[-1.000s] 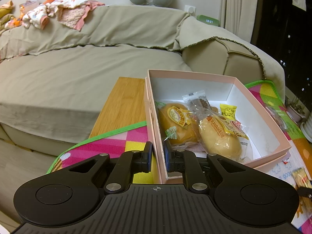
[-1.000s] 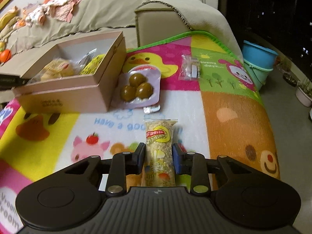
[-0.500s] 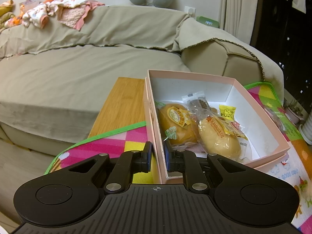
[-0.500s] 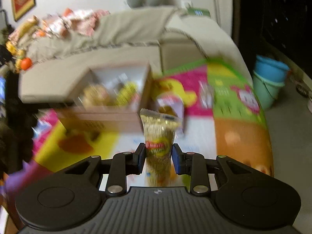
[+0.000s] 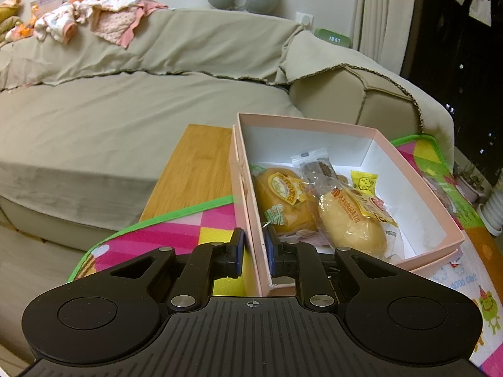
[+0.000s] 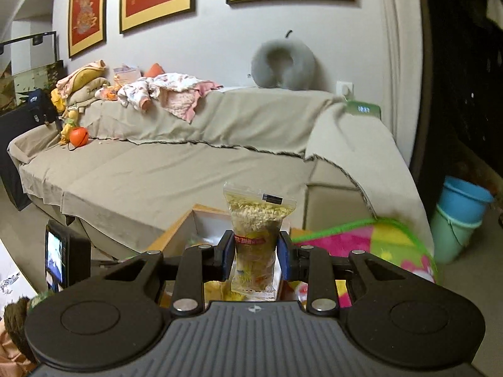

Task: Organize objects
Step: 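Carry the sesame bar with the right gripper and release it into the box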

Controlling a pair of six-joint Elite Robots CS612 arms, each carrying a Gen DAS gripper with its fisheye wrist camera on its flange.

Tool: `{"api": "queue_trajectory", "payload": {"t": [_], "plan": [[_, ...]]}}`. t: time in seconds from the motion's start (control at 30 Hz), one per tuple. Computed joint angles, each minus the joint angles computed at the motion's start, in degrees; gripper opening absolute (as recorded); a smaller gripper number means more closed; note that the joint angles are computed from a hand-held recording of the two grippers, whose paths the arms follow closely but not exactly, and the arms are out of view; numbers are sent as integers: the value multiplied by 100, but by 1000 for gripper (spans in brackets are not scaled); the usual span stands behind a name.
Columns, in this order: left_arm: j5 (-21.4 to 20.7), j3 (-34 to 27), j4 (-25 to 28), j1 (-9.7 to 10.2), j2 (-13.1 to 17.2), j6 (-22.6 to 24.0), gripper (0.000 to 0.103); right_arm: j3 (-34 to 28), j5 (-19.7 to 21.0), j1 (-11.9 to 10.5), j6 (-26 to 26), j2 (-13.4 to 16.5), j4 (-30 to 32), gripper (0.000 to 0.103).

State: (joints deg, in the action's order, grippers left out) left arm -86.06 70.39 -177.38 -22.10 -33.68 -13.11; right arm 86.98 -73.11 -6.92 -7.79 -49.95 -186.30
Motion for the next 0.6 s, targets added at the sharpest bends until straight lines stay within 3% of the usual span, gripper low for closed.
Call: {"api": "queue_trajectory", "payload": {"t": [0.17, 0.33, 0.47, 0.6], "plan": [[-11, -3, 0, 1, -1, 3, 17, -301, 6, 75, -89, 127, 285, 28], [-42, -12, -6, 2, 2, -7, 17, -768, 96, 119, -262, 285, 1147, 28], [-39, -11, -4, 2, 1, 0, 17, -1464, -11, 245, -367, 668, 1852, 30], [-43, -20, 1, 2, 5, 2, 18, -1962, -268, 352, -241, 1030, 1979, 35]]}}
